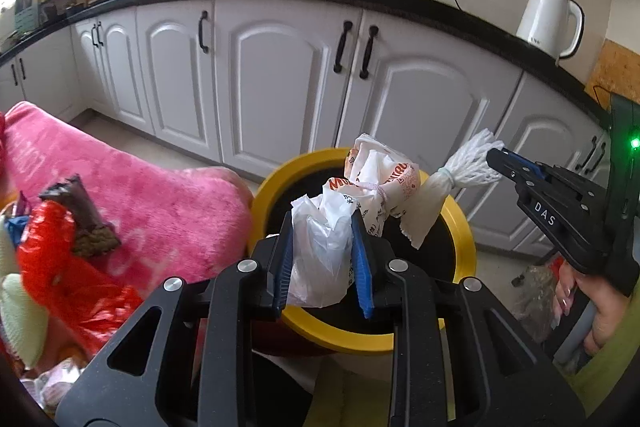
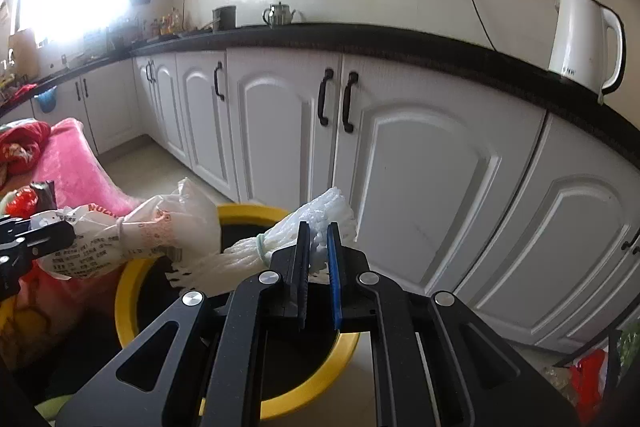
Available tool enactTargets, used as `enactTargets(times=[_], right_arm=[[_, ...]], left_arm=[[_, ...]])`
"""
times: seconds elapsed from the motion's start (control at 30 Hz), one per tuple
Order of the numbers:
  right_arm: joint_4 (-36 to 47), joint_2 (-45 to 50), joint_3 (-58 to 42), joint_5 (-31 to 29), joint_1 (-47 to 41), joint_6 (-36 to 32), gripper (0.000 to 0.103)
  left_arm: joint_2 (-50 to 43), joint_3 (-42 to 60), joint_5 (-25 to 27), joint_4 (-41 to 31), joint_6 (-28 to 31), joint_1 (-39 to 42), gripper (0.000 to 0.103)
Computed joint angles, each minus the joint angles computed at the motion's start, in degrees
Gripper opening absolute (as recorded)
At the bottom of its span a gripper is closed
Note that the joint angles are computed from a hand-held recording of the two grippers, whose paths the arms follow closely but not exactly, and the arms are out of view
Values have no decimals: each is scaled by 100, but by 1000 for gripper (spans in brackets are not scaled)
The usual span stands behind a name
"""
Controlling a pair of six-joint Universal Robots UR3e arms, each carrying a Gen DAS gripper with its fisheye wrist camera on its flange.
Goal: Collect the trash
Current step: 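Open both tools to drop the net and bag into the bin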
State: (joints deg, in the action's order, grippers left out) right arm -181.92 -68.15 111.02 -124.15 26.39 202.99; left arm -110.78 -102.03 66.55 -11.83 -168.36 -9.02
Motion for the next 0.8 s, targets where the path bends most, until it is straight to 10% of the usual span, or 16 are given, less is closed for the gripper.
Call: enactTargets(times=[0.53,0.8], right_arm=[[123,66,174,509,-264,273,13],[96,18,235,518,-283,421,40]], left_arm=[[-574,378,23,-145,-103,-127,29],[-589,406,-36,-209,-208,-73,42]])
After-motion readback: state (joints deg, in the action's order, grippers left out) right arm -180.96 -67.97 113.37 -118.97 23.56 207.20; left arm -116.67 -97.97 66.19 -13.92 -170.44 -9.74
